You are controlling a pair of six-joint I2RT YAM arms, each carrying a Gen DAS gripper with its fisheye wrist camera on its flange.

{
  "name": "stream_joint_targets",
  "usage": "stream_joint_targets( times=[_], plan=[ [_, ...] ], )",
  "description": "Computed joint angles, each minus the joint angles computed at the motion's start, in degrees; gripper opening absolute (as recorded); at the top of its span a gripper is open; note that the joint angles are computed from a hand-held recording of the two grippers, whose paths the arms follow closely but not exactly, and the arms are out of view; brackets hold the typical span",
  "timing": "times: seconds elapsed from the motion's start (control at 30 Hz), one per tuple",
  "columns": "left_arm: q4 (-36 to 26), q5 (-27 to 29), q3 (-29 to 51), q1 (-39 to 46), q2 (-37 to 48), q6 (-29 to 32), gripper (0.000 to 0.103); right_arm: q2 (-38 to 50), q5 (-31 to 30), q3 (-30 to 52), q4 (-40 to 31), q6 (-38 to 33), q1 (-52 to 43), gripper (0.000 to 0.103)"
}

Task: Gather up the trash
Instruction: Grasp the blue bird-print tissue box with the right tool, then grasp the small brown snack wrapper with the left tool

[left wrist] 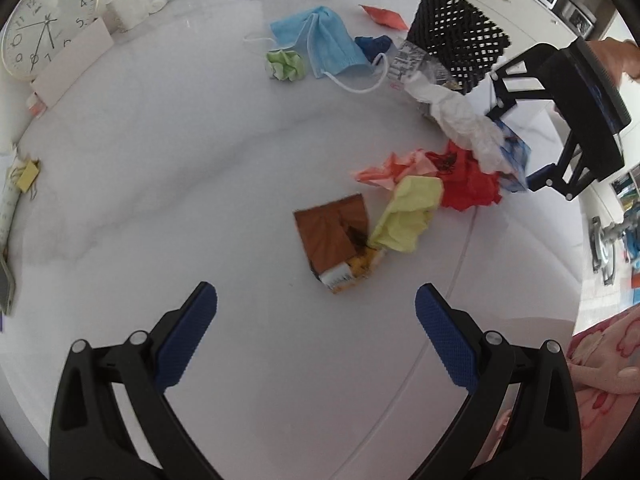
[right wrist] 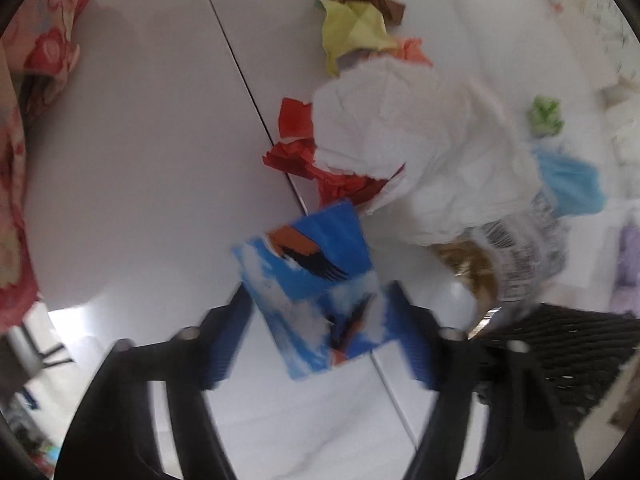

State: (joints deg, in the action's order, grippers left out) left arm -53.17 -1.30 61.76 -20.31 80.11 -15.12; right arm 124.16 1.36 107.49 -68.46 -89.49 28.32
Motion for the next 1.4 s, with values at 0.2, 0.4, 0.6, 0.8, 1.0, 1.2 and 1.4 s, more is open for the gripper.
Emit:
stream_joint_targets(
  times=[0.2,0.4,0.6,0.8,1.0,1.2,1.4],
  plan=[
    [3.13,2.31,-0.29,2.1,1.77,0.3,0.095,5.39,-2.81,11.51,-12.28,10.87,-2.05,0.056],
    [5.98,2.22,-1.45,3.45,2.58,-11.99,0.095,4.81,-12.45,18.06,-18.2,30.3,-7.51,0.056],
    [6.03,-1.45,1.11,2.54,4.52,-23.27,0.095,-5.93,-24.18,6.77,-7.18,54.13,-15.57,0.056],
    [2.48,-4.95,4.64,-0.31,8.73,-29.63,0.084,-18.0,-29.98,-9.17,6.48,68.34,-20.21,0.056],
    [0.34,-8.0,8.62,-5.34,14.34,-27.27,0.08,-23.29,-34.15,-14.37,9.38,73.49,-22.93,0.056],
    [0.8,-8.91,8.2,-6.73,16.35,-28.12,0.07,-28.34,-35.19,-19.39,8.48,72.12,-25.74,0.056],
    [3.73,-10.32,3.57,-6.56,12.66,-27.21,0.05,-29.78,-35.13,-20.88,7.26,71.59,-27.09,0.056]
  ],
)
